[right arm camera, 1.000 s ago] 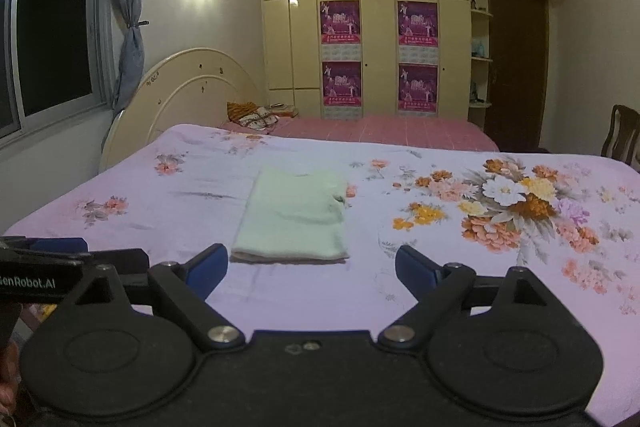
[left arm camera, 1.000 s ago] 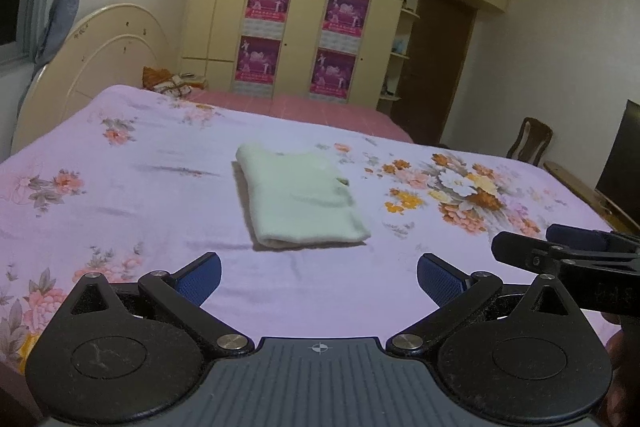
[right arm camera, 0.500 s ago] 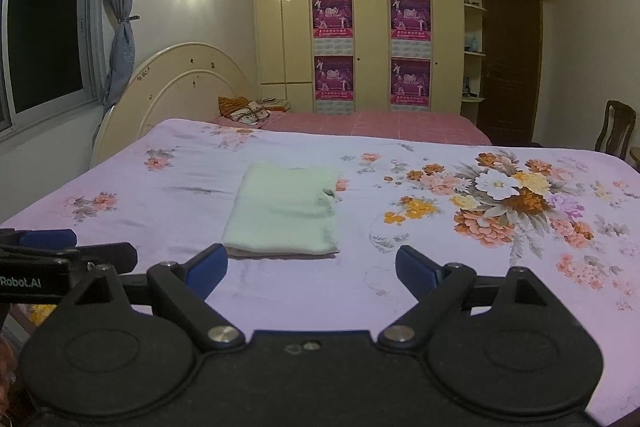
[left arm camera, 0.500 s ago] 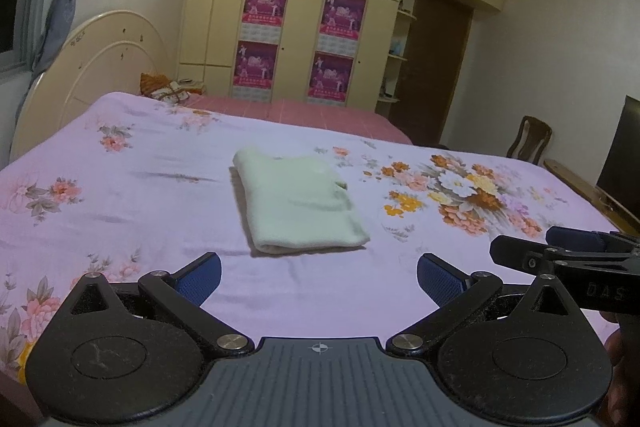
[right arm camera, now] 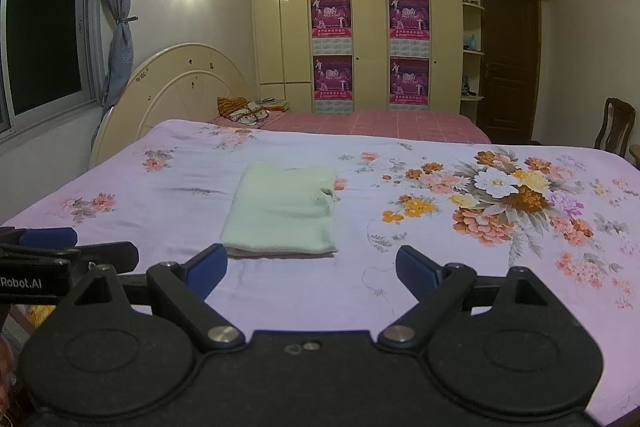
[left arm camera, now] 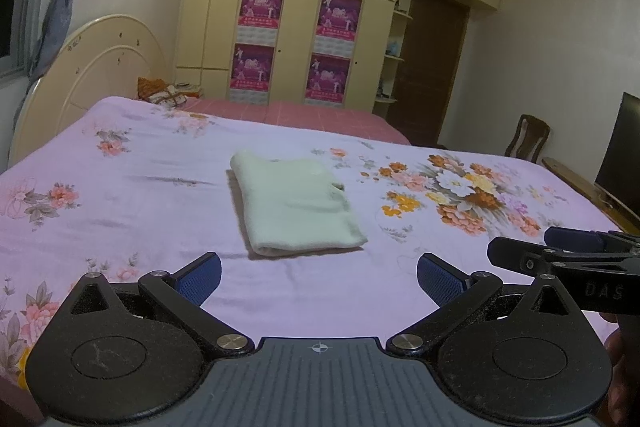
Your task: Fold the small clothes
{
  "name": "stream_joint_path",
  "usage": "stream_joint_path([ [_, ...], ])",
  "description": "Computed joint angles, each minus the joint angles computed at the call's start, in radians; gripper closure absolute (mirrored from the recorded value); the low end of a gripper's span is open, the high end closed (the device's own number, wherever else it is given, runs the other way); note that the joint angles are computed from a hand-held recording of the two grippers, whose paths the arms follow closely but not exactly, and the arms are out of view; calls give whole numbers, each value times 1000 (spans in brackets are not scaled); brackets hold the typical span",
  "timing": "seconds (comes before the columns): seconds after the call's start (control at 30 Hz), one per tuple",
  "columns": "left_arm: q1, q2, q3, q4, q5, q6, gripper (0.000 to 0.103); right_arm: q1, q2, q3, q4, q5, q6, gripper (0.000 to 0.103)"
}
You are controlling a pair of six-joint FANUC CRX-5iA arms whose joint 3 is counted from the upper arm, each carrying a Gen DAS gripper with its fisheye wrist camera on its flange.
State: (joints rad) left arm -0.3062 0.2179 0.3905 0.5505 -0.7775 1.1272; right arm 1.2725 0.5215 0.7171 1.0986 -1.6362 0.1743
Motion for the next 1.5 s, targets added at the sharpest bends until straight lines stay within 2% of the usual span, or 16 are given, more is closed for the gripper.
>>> stream_joint_path([
  [1.5, -7, 22, 24, 9, 6, -38, 0, -4, 2, -2, 6, 1, -5, 12],
])
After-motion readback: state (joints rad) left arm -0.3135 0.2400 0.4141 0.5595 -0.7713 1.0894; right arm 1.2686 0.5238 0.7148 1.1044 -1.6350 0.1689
